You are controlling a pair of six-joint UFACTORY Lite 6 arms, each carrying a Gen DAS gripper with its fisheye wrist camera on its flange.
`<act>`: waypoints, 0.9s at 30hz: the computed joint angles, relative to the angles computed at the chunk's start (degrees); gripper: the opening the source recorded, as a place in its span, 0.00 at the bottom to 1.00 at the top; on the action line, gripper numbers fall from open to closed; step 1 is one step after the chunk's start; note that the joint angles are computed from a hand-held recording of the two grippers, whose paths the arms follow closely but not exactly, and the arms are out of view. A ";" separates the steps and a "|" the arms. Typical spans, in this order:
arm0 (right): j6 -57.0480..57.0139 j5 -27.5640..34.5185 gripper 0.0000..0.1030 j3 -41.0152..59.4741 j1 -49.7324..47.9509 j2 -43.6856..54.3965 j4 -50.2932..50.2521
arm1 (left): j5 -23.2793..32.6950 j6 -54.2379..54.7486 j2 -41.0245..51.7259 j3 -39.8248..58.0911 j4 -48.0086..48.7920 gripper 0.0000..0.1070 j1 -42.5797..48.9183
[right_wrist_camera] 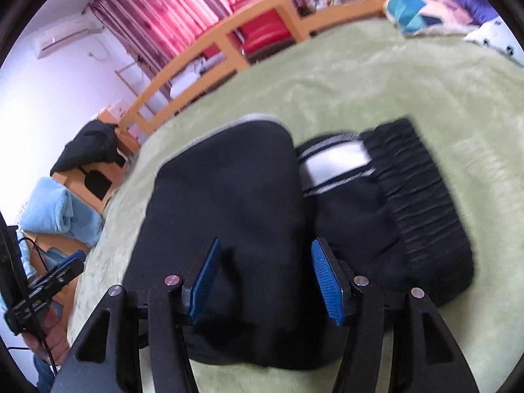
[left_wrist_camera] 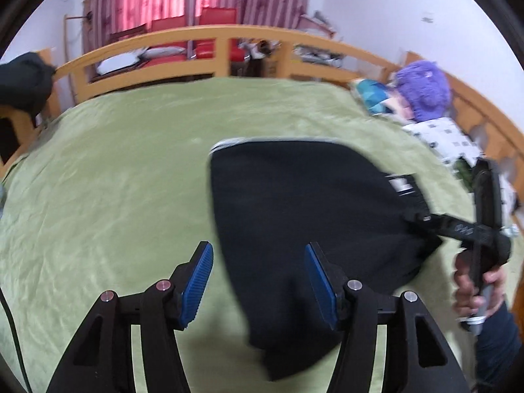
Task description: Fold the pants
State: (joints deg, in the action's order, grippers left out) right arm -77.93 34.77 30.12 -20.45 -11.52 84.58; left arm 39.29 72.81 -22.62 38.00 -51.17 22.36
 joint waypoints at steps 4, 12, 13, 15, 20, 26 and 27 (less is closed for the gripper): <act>-6.69 0.45 0.18 2.30 3.52 7.72 7.44 | -0.91 1.62 13.24 1.81 -1.80 0.53 -1.52; -4.68 9.90 0.14 -1.62 -6.59 -7.52 4.59 | 3.54 7.11 8.58 -2.71 -12.94 0.53 -9.85; -3.17 11.50 0.14 -2.47 -9.80 -10.83 2.81 | 3.81 5.44 7.74 -2.57 -12.72 0.53 -12.33; -1.09 14.93 0.14 -2.47 -15.89 -13.61 -1.32 | 3.02 3.05 6.54 -2.57 -12.76 0.53 -16.38; -4.69 11.38 0.19 -1.00 -22.09 -1.69 -6.06 | 1.68 1.04 4.90 -3.71 -12.90 0.53 -17.17; -2.88 -1.94 0.40 -5.08 -18.54 -14.14 -11.38 | 5.73 0.70 5.67 0.05 -8.43 0.53 -5.33; -2.16 -3.01 0.40 -5.10 -19.13 -16.79 -11.87 | 5.40 0.88 7.44 1.51 -8.74 0.53 -4.35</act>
State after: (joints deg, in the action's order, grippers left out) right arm -80.09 31.77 25.02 -39.58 -28.30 72.72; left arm 44.69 73.69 -15.18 39.51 -59.91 18.02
